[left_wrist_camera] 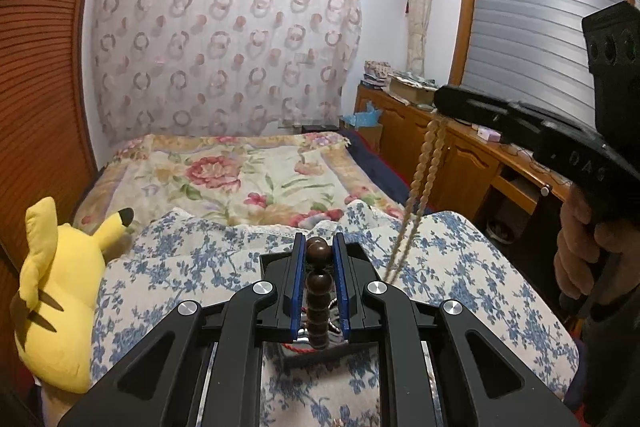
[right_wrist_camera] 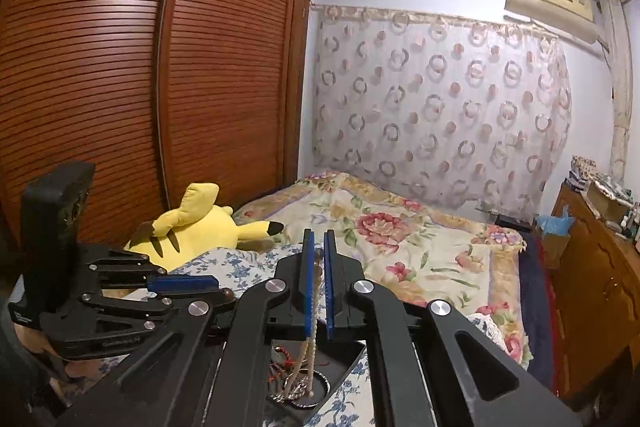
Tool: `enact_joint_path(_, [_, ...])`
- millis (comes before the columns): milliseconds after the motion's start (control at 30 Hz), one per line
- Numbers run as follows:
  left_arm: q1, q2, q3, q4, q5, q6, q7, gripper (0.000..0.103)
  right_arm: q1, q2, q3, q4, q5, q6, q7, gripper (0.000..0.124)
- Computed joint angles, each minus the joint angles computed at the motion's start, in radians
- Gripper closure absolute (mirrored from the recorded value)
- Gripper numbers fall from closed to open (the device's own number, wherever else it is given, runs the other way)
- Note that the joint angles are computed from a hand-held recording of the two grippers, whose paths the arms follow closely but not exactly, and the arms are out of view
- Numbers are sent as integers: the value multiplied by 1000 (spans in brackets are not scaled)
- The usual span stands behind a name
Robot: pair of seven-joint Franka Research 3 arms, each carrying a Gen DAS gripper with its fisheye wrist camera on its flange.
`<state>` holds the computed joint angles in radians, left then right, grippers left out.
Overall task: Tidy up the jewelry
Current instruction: 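Lower bead bracelet into the box with left tool while right tool drops pearls, then withdraw both open tools from the box back toward the remaining jewelry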
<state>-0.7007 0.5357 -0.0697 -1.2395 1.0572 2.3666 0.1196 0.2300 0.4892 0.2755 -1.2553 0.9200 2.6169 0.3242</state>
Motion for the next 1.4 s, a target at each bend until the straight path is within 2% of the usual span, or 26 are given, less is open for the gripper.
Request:
enact_joint_path(400, [33,148,19,159,-171,21,141,91,53,239,-54,226,-258,-140,244,118])
enact_joint_path(667, [28,193,38,216,-235,15,202,91,39,265,-39,229,-304,-165,277,117])
enact_joint_path(1000, [13,236,57,273,-282,-3,239,90,7,221,-26,143,-274,-127,245,117])
enact_joint_path(1067, [9,234,60,271,-281,-11,241,86,-2,193,-22,93,-257,-104,227,117])
enact_joint_path(1267, [-9,171,64,174,-243,1,189,83,-31,99,-10,-66,-192,-45,159,117])
enact_joint_path(1400, [-19,108,57,78,-194,8,126,75,-51,32,-3,-178,-122,-13,105,117])
